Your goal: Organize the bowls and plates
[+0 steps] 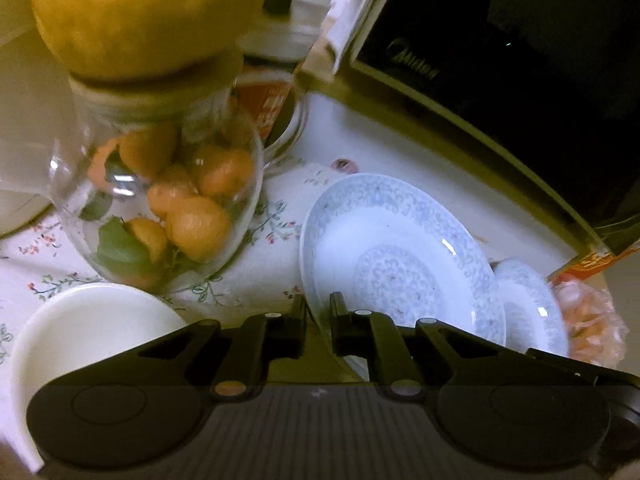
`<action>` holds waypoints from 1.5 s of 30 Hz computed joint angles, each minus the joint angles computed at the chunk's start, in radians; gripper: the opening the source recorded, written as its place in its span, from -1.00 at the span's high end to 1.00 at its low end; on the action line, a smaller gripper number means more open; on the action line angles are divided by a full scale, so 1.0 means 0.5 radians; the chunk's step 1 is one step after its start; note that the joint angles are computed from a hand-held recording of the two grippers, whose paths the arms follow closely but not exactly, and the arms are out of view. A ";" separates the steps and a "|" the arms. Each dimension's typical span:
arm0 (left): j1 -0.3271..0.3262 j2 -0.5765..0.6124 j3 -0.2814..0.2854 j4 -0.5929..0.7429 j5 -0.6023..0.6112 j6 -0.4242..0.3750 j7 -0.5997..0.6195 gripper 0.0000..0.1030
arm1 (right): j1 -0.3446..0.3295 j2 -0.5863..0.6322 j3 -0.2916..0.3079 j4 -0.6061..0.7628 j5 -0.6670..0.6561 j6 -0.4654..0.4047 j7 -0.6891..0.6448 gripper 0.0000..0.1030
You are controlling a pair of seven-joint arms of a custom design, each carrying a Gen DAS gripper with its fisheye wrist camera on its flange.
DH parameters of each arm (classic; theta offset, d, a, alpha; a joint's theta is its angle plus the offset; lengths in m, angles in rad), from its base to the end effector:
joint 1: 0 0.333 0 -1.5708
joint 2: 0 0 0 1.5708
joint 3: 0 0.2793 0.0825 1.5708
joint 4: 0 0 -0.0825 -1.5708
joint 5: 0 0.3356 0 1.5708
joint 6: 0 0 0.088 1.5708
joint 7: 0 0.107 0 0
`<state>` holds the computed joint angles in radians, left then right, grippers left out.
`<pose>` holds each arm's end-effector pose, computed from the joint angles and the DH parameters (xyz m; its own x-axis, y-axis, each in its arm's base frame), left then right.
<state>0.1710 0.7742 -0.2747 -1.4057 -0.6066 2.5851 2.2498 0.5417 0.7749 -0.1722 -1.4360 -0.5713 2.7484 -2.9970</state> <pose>0.6985 -0.0160 0.2964 -0.2973 -0.8824 0.3646 -0.8414 0.0616 -0.5369 0.6325 0.2995 0.2914 -0.5643 -0.7161 -0.4107 -0.5343 0.6961 -0.4796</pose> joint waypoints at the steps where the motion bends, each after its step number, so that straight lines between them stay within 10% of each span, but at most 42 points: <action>1: 0.028 -0.059 -0.019 -0.067 -0.029 0.004 0.023 0.81 | 0.027 -0.039 -0.028 -0.048 -0.027 0.019 0.039 0.77; 8: 0.272 -0.662 -0.059 -0.672 -0.435 -0.116 0.374 0.81 | 0.261 -0.465 -0.143 -0.445 -0.421 -0.030 0.420 0.77; 18: 0.411 -1.418 0.285 -1.306 -0.767 -0.385 0.865 0.81 | 0.500 -0.859 0.174 -0.570 -0.729 -0.531 0.688 0.72; 28: 0.411 -1.343 0.621 -1.367 -0.706 -0.599 1.023 0.82 | 0.479 -0.621 0.507 -0.314 -0.501 -0.659 0.480 0.67; 45: 0.502 -1.124 0.598 -1.311 -0.381 -0.656 1.130 0.81 | 0.603 -0.475 0.497 -0.347 -0.153 -0.618 0.292 0.64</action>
<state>0.4218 0.2120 0.0244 -2.0612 -0.7970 2.2569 2.8150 0.8434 0.5371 0.0761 -1.6093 -0.6478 2.4392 -2.8512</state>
